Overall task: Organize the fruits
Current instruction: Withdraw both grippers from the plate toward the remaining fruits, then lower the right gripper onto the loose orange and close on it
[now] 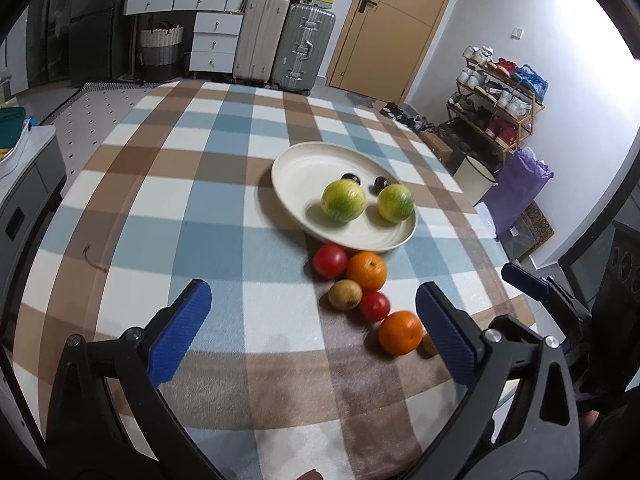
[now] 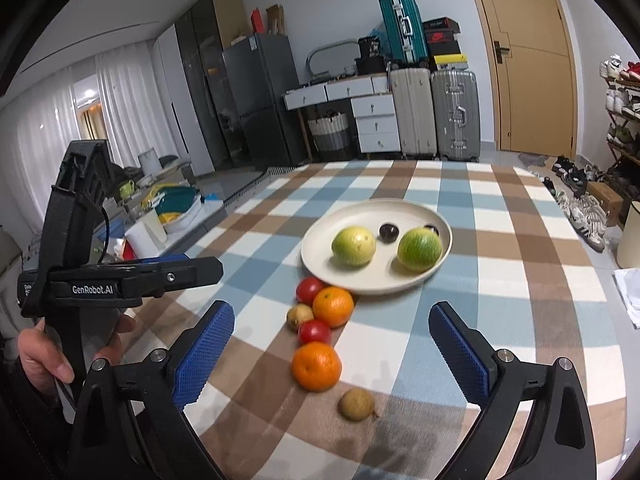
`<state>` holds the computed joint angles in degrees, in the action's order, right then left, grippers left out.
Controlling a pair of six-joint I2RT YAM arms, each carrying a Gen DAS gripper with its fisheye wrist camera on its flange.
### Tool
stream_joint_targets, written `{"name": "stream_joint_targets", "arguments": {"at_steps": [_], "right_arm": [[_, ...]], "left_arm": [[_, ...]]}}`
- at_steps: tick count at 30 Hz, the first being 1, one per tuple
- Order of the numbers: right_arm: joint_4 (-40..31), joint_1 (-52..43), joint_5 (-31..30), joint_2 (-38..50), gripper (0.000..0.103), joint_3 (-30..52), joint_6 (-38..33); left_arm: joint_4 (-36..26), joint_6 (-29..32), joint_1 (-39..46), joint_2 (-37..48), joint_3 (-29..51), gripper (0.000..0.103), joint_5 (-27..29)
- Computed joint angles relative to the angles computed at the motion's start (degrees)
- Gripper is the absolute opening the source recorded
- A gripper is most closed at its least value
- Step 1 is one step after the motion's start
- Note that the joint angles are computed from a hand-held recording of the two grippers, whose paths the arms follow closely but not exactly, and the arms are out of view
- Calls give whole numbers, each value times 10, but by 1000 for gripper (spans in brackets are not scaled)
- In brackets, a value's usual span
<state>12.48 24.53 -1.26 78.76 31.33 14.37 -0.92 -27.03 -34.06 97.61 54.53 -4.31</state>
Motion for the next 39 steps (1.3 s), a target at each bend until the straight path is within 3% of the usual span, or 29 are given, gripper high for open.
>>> {"name": "stream_joint_targets", "arguments": {"at_steps": [18,32,35,39], "right_arm": [[7,15,-11,112,100,30,-12],[-63,42,18,207,100,118,-60],[-66,44,20,213,95,123,-59],[-80,42,20,227,77,139,-59]], "left_arm": [[17,-7,23,66,-4,102,29],[37,-10,52,90,-9,102,57],[38,-11,60,99,-5,102,67],[41,-11,66,107,-2,102,77]]}}
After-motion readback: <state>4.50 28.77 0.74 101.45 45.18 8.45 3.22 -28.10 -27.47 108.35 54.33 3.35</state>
